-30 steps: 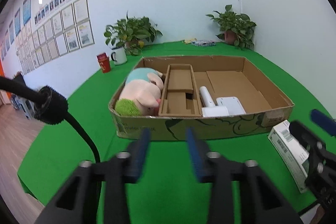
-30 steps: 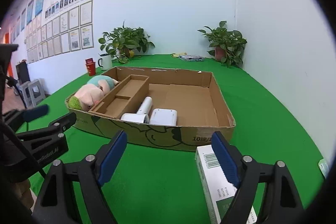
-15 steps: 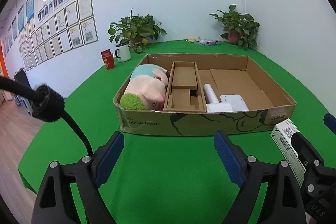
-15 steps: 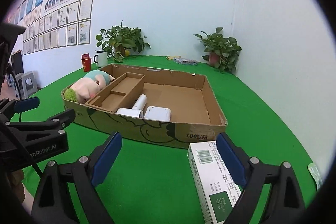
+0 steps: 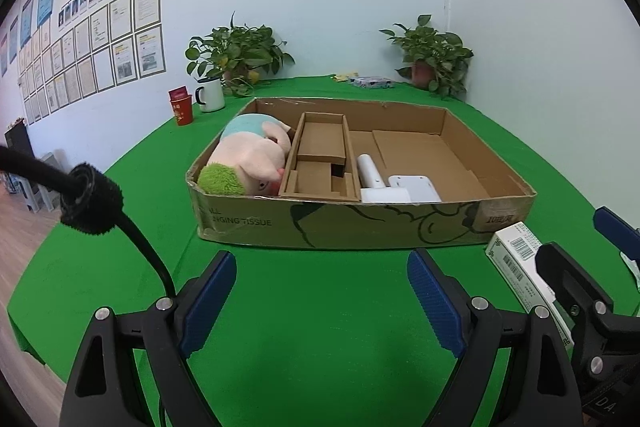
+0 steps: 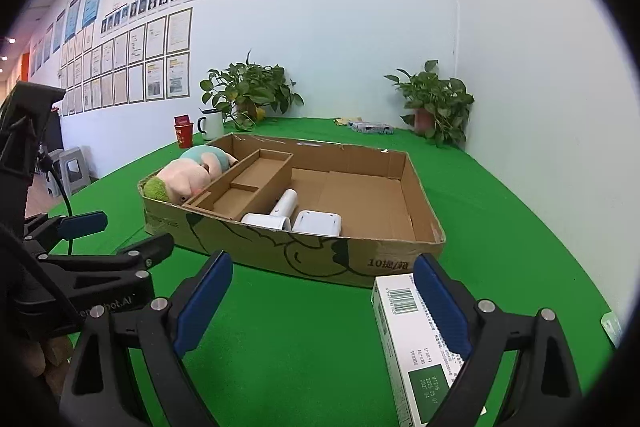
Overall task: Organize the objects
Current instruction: 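Reach the right tool toward the white-and-green medicine box, then close the right tool on the medicine box and lift it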
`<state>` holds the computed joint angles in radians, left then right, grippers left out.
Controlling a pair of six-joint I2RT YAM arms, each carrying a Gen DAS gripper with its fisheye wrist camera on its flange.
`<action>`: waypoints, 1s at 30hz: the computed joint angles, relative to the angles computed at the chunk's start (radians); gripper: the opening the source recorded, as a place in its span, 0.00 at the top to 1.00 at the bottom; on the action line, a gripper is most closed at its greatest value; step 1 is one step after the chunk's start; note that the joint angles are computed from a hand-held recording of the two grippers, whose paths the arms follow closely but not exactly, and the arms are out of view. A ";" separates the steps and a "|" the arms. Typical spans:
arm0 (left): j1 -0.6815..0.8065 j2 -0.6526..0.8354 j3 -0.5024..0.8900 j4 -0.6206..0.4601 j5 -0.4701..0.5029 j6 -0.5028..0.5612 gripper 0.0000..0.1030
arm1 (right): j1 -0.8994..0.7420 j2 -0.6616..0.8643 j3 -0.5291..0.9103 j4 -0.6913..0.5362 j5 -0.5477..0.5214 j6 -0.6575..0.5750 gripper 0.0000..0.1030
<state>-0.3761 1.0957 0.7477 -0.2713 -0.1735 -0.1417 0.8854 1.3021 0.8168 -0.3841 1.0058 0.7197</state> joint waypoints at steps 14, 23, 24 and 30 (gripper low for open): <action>-0.006 0.073 -0.048 -0.042 0.158 0.003 0.15 | -0.198 -0.216 -0.215 -0.118 -0.192 0.033 0.09; -0.070 0.122 -0.053 -0.035 0.149 -0.014 0.15 | -0.225 -0.201 -0.266 -0.093 -0.355 0.024 0.08; -0.069 0.122 -0.053 -0.040 0.149 -0.012 0.15 | -0.221 -0.191 -0.267 -0.090 -0.359 0.028 0.08; -0.037 0.106 -0.058 -0.055 0.166 -0.027 0.15 | -0.221 -0.126 -0.245 -0.116 -0.333 0.029 0.26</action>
